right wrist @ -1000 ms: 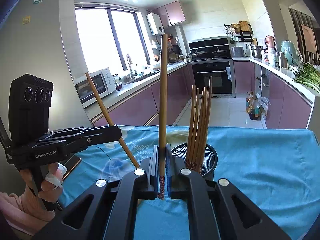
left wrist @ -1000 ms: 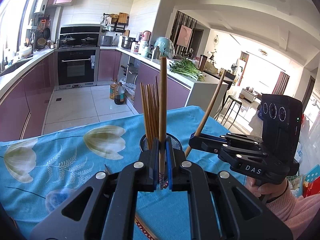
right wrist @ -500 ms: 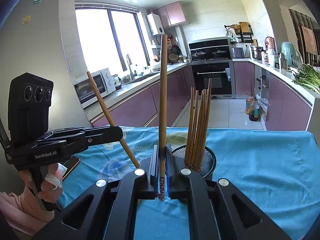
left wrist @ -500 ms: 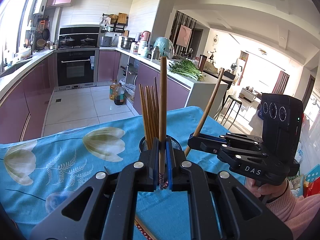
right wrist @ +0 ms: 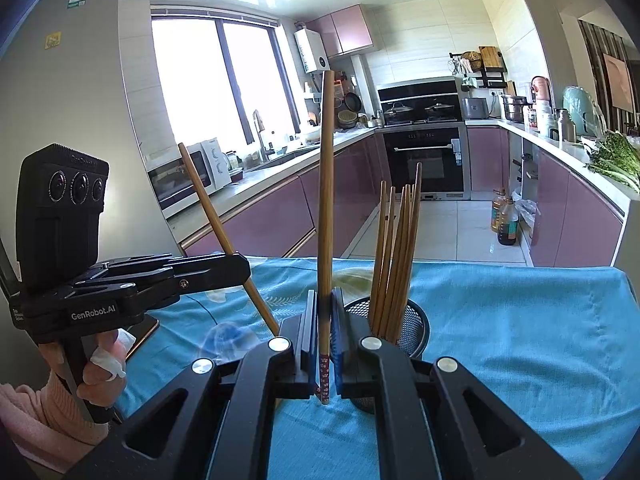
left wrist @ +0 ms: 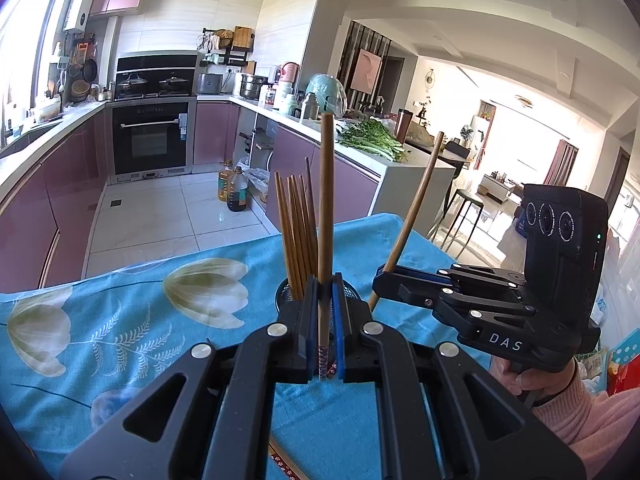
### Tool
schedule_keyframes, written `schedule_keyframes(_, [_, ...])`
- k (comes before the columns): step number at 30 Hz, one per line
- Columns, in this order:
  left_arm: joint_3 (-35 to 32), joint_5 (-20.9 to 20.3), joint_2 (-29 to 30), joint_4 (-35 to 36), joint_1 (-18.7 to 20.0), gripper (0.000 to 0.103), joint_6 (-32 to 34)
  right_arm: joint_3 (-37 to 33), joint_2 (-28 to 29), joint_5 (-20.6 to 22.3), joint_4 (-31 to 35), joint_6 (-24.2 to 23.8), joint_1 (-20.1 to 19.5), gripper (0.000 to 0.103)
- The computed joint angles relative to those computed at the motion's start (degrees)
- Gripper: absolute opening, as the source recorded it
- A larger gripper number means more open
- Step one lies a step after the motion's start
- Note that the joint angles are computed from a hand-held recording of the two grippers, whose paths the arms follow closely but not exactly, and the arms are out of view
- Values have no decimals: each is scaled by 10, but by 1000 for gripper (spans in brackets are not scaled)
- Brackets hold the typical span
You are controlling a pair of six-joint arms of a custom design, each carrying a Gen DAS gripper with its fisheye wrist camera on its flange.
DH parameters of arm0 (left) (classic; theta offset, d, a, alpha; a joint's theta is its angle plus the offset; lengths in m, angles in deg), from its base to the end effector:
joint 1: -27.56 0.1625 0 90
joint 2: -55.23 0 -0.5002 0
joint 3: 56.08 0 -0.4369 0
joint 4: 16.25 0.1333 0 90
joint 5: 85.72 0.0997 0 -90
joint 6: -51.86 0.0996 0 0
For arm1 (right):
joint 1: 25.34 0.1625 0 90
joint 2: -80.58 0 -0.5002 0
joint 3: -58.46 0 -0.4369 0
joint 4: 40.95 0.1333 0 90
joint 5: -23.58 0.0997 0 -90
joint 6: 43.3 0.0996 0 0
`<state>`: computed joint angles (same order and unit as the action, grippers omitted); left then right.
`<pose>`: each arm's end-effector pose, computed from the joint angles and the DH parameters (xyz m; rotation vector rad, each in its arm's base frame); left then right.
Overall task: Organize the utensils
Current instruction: 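Hold the left gripper's chopstick upright over the cup while the right gripper holds its own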
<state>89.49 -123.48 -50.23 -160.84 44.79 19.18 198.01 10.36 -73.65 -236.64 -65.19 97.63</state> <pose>-0.2358 -0.2951 0.3290 0.7176 2.4256 -1.1793 0.3529 -0.3222 0.2039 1.2932 -2.6232 0.9736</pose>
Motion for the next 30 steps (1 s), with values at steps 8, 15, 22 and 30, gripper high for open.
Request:
schedule_keyframes(8, [0,0,2,-4,1,8,4,0,0,0,-1,0,1,6])
schedule_keyframes(15, [-1,-3,9,-20,9,8,18,-2,0,0,1,-2,1,6])
schedule_keyframes(22, [-2,-5,6,-22,12,8,30,-10,2,2,5,-5,1,6])
schedule_keyframes(30, [-3,-5,4,-28,16,8,43,-12,5,2,2,-6,2,5])
